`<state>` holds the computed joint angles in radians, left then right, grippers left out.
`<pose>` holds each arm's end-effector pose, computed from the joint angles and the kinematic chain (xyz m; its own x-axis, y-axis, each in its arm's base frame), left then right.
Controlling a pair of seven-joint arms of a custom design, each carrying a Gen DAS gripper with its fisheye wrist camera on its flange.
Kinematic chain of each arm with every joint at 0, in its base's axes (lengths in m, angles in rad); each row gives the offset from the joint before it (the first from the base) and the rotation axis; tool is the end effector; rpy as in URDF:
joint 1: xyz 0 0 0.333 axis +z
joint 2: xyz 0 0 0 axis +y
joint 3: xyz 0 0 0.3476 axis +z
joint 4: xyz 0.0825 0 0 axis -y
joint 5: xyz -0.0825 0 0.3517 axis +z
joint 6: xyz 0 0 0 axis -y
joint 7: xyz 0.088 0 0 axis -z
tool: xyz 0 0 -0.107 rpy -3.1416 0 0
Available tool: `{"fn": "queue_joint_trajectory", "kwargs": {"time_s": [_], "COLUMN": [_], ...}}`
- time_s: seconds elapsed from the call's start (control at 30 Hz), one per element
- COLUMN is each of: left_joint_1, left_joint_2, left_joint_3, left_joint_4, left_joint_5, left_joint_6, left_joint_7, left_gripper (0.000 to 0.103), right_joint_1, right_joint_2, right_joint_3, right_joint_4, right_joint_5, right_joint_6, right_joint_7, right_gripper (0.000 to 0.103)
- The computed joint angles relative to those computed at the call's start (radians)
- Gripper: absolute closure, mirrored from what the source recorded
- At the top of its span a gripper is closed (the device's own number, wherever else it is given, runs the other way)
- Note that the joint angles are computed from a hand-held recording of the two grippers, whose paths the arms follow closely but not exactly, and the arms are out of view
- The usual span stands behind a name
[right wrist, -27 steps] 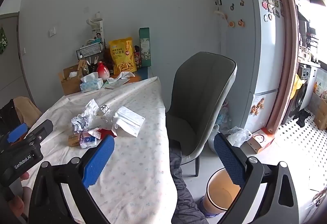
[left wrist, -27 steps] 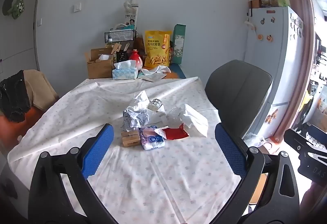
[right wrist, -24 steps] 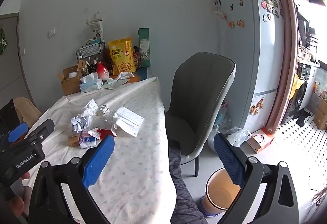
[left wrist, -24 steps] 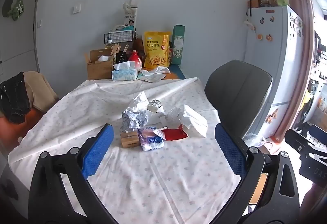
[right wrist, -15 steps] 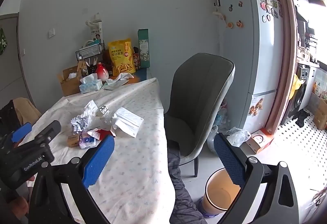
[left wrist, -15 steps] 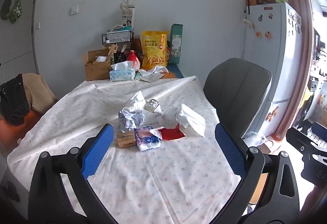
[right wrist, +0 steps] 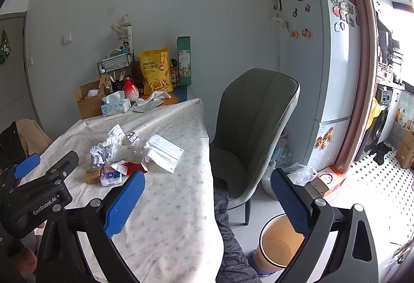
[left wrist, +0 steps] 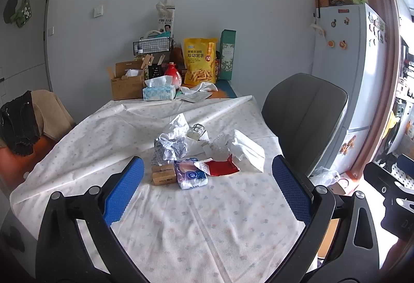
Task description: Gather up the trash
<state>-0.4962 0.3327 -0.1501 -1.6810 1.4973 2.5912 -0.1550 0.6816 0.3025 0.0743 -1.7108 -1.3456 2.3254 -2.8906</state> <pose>0.5307 -0.4069 0.5039 -0.0443 -0.9989 0.0160 -0.4226 0.0043 -0.9063 0.4945 0.4343 0.5019 -0.1842 -0.9808 -0.0642 -0.4381 0.1404 -0.8879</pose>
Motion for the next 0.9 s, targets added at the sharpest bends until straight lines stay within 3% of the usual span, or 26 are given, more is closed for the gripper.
{"fn": "queue_joint_trajectory", "kwargs": {"time_s": [0.9], "left_joint_1": [-0.001], "left_joint_2": [0.003], "left_joint_3": [-0.002], "left_joint_4": [0.003], "left_joint_5": [-0.001], "left_joint_6": [0.008], "left_joint_7": [-0.007], "left_gripper": [0.004], "right_joint_1": [-0.004], "right_joint_2": [-0.007], "right_joint_3": [0.001], "right_joint_4": [-0.012], "right_joint_5": [-0.011], "right_joint_6": [-0.013], "right_joint_7": [0.025], "right_gripper": [0.008]}}
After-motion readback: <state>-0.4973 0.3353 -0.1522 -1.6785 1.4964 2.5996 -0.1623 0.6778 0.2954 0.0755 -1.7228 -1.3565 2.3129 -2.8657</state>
